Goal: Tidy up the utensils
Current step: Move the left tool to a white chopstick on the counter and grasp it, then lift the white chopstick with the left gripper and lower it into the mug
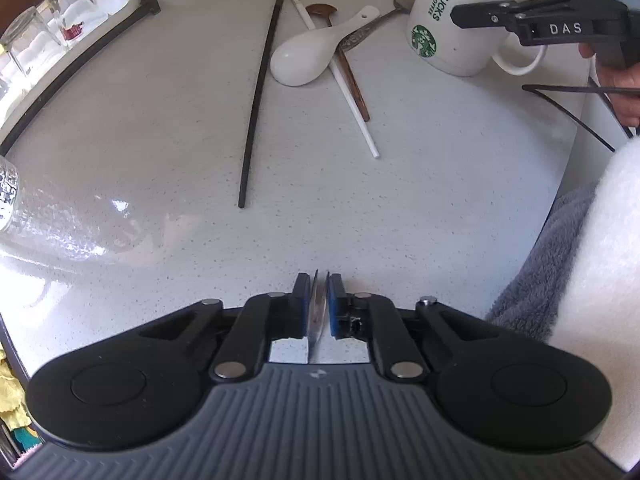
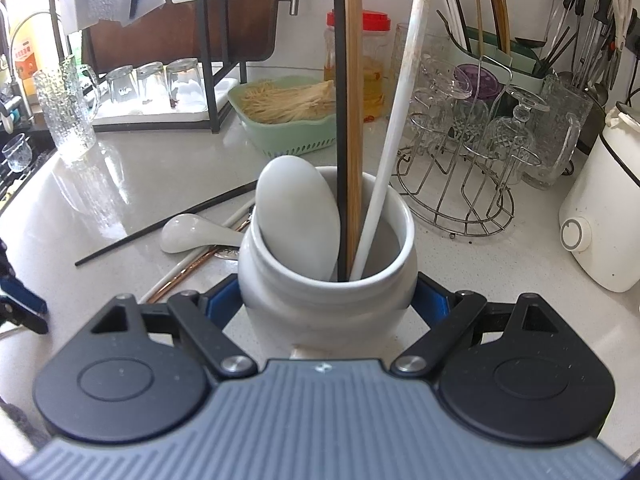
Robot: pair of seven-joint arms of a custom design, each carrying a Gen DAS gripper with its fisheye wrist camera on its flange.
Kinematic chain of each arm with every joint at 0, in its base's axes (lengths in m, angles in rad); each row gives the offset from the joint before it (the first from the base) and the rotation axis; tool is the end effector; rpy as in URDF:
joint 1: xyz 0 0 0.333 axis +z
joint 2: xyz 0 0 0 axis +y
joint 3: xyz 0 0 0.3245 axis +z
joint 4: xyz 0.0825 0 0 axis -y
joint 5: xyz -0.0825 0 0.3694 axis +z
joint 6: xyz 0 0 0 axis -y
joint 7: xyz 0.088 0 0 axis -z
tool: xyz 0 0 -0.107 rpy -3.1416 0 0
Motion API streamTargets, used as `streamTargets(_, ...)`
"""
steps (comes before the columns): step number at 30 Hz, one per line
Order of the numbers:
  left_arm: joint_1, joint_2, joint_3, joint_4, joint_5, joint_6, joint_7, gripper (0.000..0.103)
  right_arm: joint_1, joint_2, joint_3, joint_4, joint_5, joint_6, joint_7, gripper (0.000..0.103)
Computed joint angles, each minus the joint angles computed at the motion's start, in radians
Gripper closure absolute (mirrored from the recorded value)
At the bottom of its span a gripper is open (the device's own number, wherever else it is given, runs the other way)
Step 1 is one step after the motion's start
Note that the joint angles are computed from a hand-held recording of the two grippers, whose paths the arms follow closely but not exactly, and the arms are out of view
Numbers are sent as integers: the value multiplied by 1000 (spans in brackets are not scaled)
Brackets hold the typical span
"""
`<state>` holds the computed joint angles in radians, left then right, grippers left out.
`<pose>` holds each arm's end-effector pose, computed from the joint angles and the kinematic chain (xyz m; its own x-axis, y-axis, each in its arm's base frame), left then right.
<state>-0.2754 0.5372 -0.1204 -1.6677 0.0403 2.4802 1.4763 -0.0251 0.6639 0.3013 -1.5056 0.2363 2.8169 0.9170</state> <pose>0.6478 -0.2576 0.3404 -0.3063 -0.9504 0.0548 -0.9204 0.2810 -0.2719 0.7367 0.1402 0.3781 0.5566 -0.8298 0.0390 -0.6089 -0.4394 -0.6604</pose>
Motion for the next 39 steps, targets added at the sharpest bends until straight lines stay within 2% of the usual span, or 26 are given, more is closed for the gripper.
streamTargets(7, -31, -10, 23, -4, 34, 25, -85, 94, 10, -3, -12, 4, -9, -13, 16, 12)
streamTargets(17, -97, -15, 64, 42, 127, 93, -291, 94, 26, 1, -31, 39, -11, -82, 2, 12)
streamTargets(25, -128, -24, 97, 67, 195, 182, -449, 94, 26, -13, -20, 12, 19, -71, -42, 12)
streamTargets(28, -148, -18, 113, 85, 229, 202, -502, 94, 10, -19, 4, -5, 38, -62, -79, 12)
streamTargets(31, -149, -14, 112, 91, 240, 225, -525, 94, 15, -28, 4, -24, 50, -41, -81, 12)
streamTargets(39, -158, -9, 117, 139, 264, 227, -535, 94, 10, -40, 15, -58, 57, 0, -71, 12)
